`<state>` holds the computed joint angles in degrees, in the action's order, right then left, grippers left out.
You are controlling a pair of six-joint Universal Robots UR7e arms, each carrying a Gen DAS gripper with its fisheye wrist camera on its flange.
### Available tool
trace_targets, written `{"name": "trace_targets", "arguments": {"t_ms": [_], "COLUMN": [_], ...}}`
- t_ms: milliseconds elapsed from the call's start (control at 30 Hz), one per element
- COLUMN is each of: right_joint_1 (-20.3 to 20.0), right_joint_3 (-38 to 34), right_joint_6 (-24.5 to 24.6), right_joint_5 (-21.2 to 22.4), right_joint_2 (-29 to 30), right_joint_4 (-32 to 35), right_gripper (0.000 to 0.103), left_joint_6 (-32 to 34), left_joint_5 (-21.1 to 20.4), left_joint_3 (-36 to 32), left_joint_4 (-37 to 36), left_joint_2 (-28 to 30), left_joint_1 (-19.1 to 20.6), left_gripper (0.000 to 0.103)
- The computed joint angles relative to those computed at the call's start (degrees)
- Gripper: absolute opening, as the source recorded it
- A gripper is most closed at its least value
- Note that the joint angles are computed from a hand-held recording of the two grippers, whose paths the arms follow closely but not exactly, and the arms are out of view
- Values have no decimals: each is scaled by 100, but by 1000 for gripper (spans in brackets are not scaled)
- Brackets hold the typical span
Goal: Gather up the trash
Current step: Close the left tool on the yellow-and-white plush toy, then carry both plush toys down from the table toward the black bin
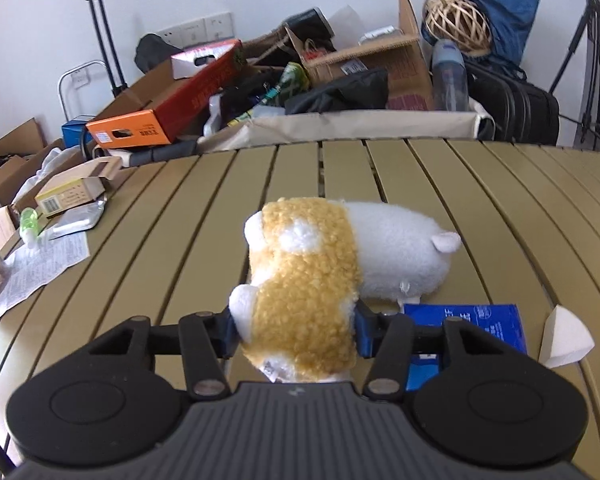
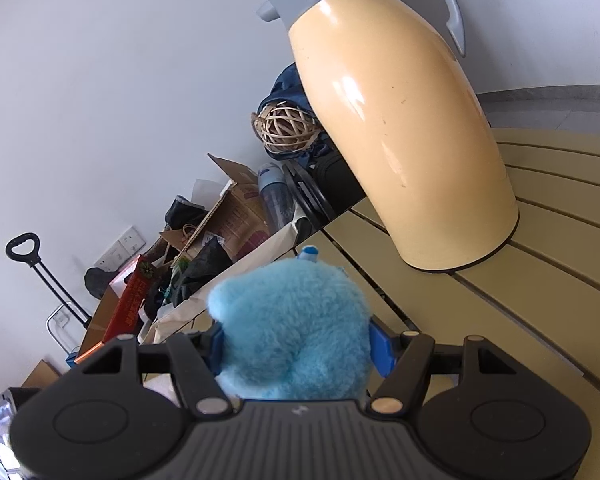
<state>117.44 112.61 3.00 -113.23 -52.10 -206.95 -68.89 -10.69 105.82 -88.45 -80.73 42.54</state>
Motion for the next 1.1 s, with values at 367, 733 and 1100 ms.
{"name": "trace_targets", "arguments": {"t_ms": [367, 733, 1100], "right_joint_1": [356, 1114, 1852], "right_joint_3": [182, 668, 1260], "right_joint_6": [-412, -1079, -1363], "right_joint_5": [-200, -551, -766], "right_joint_2": [-142, -313, -506], "right_joint_4": [236, 114, 83], "right_gripper": [66, 66, 66], "left_joint_6": [-1189, -3943, -5461], "left_joint_5": [-63, -657, -1980], "left_joint_3": [157, 249, 652], "left_joint_4": [1486, 4607, 6092], "left_joint_2": [-788, -1639, -2356], "left_joint_1": [-801, -2228, -3724], "left_gripper": [53, 53, 53]}}
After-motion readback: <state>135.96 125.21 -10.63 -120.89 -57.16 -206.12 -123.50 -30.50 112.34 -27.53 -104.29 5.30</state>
